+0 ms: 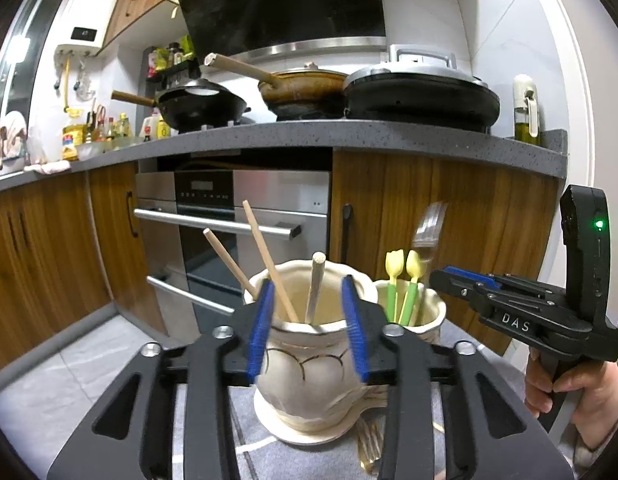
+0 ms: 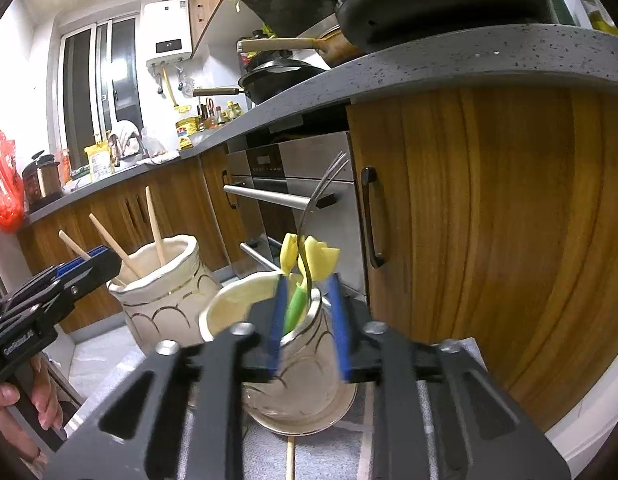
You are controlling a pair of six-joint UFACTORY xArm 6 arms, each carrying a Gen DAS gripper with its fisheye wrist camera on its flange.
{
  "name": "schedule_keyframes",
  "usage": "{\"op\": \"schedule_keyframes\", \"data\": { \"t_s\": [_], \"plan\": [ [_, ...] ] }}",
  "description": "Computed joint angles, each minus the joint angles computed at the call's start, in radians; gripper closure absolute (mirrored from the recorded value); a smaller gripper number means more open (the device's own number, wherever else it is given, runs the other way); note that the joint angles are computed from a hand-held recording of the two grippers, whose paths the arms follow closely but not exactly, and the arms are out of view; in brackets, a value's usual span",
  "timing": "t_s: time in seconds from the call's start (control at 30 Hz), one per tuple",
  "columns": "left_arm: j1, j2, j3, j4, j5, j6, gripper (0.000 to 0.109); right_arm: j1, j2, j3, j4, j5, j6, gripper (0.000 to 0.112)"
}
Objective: Organize utensils
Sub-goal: 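Open both tools to release the chopstick and fork into the holder, then withdraw both tools from the holder back over the cloth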
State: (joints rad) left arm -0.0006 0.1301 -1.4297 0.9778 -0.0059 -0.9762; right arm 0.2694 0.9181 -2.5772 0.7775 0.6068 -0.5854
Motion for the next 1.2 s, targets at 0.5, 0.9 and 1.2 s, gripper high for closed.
{"op": "schedule_keyframes", "data": {
  "t_s": [0.5, 0.9, 1.2],
  "plan": [
    [0.009, -0.145, 0.126, 0.341, 0.024, -0.388, 0.018, 0.000, -0.385, 0.593, 0.266, -0.132, -0.284, 0.019],
    [-0.016, -0.228, 0.291, 0.095, 0.108, -0.221, 0.015, 0.009, -0.543, 0.851, 0.183, -0.111, -0.281, 0.015],
    [-0.016, -0.292, 0.389, 0.063, 0.158, -0.236, 0.015, 0.017, -0.613, 0.957, 0.101, -0.061, -0.229, 0.016]
  ]
}}
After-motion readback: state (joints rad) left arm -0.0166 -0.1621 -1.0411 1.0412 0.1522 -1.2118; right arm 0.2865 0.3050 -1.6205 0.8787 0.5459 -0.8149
